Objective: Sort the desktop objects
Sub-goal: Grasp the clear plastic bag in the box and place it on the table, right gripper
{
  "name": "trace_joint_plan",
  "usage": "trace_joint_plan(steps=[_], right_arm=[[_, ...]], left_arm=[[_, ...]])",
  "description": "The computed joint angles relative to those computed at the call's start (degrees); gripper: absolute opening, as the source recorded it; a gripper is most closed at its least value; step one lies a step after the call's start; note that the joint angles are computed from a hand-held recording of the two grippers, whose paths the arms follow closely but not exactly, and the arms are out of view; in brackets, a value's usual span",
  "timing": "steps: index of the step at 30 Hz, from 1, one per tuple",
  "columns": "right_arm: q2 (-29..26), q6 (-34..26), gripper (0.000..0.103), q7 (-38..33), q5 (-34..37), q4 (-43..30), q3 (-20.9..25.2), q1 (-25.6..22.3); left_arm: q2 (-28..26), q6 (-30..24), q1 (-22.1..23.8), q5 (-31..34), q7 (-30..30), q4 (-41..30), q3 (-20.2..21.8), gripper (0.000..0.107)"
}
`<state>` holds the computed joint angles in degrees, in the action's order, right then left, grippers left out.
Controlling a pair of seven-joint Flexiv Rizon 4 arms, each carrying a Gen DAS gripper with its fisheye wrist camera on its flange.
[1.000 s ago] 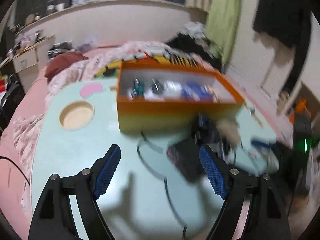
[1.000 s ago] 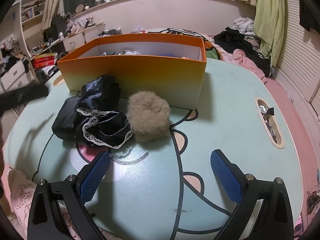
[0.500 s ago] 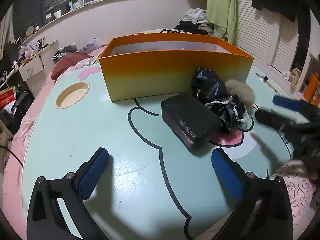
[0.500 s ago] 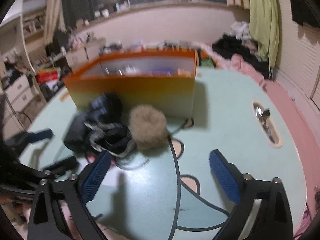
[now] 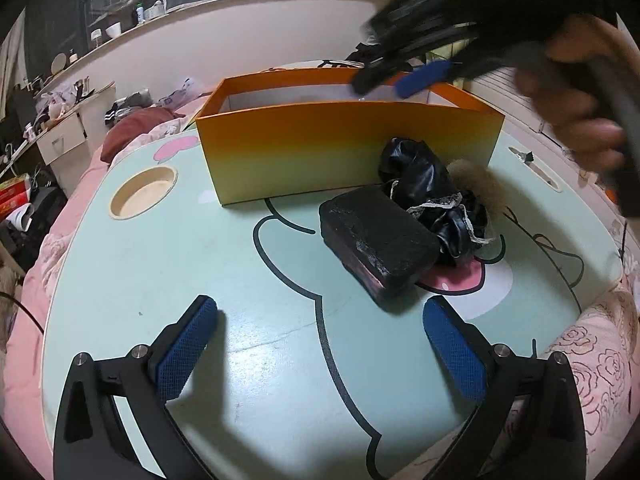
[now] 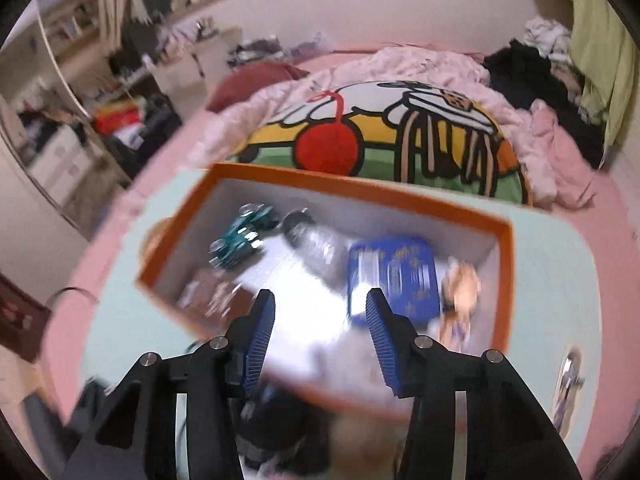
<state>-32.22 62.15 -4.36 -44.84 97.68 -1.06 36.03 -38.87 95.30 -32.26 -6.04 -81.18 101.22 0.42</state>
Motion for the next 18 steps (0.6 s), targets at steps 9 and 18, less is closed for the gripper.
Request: trace_joint_plan(steps=[9,18], right_arm=[[-5.80,-12.18,0.026,-11.79,3.09,-8.83,0.03,0.89],[12.62,-3.29,0.026,27.86,-33.31,14.99,-6.43,7.45]], left_arm=[[-0.03,0.73,0.91,0.18,0.50,0.48,-1.33,0.102],[-0.01,1.10,1.32,-0.10,1.10,0.82,-1.85,0.102]])
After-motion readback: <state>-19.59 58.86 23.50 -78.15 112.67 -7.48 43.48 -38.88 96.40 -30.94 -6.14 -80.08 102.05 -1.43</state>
